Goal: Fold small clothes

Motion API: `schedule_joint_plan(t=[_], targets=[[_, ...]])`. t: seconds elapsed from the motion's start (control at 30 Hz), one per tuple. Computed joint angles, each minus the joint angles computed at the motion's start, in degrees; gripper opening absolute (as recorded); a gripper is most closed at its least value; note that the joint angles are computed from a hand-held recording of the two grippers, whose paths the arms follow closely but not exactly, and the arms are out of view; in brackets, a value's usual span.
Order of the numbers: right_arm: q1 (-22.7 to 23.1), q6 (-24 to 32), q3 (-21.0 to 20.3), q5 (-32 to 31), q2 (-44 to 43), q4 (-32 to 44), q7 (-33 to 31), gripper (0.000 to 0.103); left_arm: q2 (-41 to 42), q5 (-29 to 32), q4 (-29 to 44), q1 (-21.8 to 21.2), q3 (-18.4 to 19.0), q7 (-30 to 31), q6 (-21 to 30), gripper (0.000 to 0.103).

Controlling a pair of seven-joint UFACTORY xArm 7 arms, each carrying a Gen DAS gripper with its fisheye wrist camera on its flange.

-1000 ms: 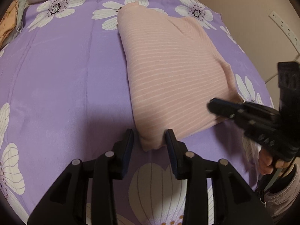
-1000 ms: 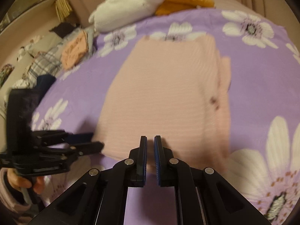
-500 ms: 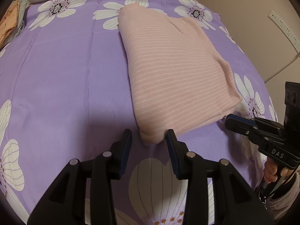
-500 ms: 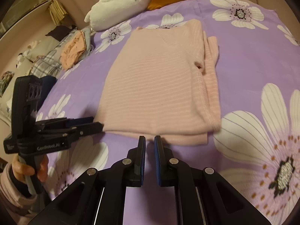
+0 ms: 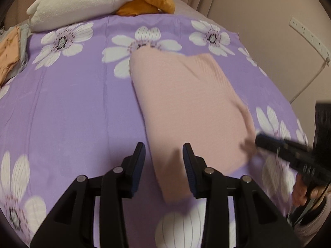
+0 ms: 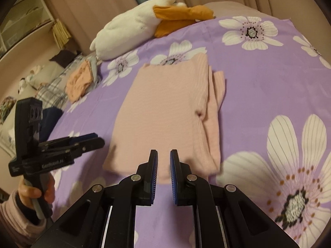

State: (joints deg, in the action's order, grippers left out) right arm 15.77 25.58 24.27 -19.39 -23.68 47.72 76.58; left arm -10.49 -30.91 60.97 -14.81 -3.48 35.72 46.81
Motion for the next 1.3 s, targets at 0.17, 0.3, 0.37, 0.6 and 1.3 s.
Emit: schedule_joint_plan(t=[0.17, 0.3, 0.37, 0.6, 1.3], targets=[[-1.33, -4.41, 0.47, -1.12, 1.73, -1.53, 2.27, 0.010, 11.36, -3.78, 12.02, 1.20, -0.74, -4.44, 2.82, 0.029], [0.11, -3.77, -0.16, -0.06, 2.69, -2.69, 2.04, 0.010, 19.13, -4.40, 20.43, 2.35, -3.03, -8.65, 3.80, 0.028], [0.46, -5.30, -0.55, 0.21, 2.14, -4.25, 2.46, 0.010, 22.51, -1.66, 23.73, 2.02, -4.10, -10.96, 3.21, 0.027], [2.08, -5.10, -2.09, 2.59, 1.50, -4.55, -1.37, 0.010, 28.00, 8.69, 28.07, 0.62, -6.00, -14.09, -1.01, 0.020], [-2.50, 5.33, -12.25, 3.58, 19.59, 15.12, -12.65, 0.010, 8.91, -3.07, 6.33, 2.04, -3.53, 0.75, 1.24, 0.018]])
